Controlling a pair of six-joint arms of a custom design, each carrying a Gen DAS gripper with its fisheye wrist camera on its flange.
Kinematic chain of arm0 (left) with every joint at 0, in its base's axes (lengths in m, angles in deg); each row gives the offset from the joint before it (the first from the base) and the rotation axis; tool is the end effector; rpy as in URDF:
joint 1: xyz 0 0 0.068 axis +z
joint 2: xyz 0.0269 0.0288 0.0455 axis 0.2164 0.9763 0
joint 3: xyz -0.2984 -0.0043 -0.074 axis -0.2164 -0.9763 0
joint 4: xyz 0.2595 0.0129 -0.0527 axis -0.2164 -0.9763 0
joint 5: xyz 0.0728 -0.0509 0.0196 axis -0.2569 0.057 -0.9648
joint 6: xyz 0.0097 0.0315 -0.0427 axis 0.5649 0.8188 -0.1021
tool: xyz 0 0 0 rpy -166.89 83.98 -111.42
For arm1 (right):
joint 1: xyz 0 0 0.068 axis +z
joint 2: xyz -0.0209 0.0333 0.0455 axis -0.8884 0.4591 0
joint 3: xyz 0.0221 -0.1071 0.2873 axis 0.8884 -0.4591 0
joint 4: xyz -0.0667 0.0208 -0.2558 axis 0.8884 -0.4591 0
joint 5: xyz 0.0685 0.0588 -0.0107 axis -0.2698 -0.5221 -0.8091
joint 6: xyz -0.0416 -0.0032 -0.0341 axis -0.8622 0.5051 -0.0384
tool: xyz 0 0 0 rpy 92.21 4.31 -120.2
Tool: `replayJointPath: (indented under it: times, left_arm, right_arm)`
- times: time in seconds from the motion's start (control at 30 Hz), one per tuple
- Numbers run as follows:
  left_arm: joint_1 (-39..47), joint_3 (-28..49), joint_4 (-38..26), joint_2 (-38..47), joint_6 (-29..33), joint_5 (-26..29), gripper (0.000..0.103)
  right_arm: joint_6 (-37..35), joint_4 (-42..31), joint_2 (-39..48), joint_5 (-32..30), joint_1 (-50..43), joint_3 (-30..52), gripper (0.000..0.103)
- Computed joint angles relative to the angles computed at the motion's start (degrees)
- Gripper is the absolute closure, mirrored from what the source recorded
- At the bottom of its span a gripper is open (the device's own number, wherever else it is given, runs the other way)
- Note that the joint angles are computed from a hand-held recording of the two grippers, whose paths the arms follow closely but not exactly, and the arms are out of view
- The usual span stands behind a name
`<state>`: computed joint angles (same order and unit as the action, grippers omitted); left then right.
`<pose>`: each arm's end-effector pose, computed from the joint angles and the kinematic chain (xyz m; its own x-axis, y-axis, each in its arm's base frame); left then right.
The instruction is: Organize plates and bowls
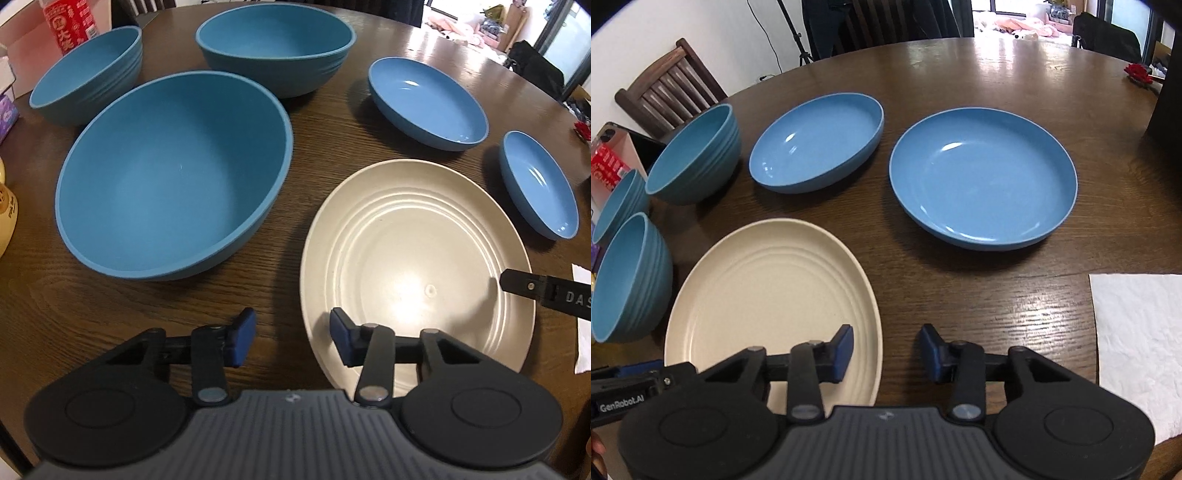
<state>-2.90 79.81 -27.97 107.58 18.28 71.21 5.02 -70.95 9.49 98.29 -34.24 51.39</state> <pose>0.2597 -0.0741 0.1457 -0.8965 0.2975 -0.3284 0.3312 0.9422 -0.0506 0.1717 0.0846 0.1138 -0.7770 0.4878 -0.3979 0.4273 0.8729 0.2356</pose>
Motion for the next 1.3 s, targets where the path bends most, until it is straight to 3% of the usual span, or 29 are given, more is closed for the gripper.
replayJointPath:
  times: [0.33,0.57,0.93,1.3]
  left_arm:
    - [-0.93,0.85,1.27,1.11,-1.79,0.76,0.079]
    - [-0.24,0.88,1.98,1.03,-0.93,2.17,0.09]
    - [1.25,-1.48,3.26,-2.42,1.56,2.95,0.091]
    - [3.4,-5.99,3.09,-9.84,7.82,5.48,0.091]
  right_arm:
    - [-2.31,5.7,0.95,-3.28,-2.86,-1.43,0.088]
    - [-3.36,6.64,0.81,-4.31,-3.12,-1.93,0.091]
    - [-1.94,7.02,-4.09,-3.03,-0.63,-4.9,0.094]
    - [6.63,-2.25,-13.45,5.2,11.24,-5.39,0.094]
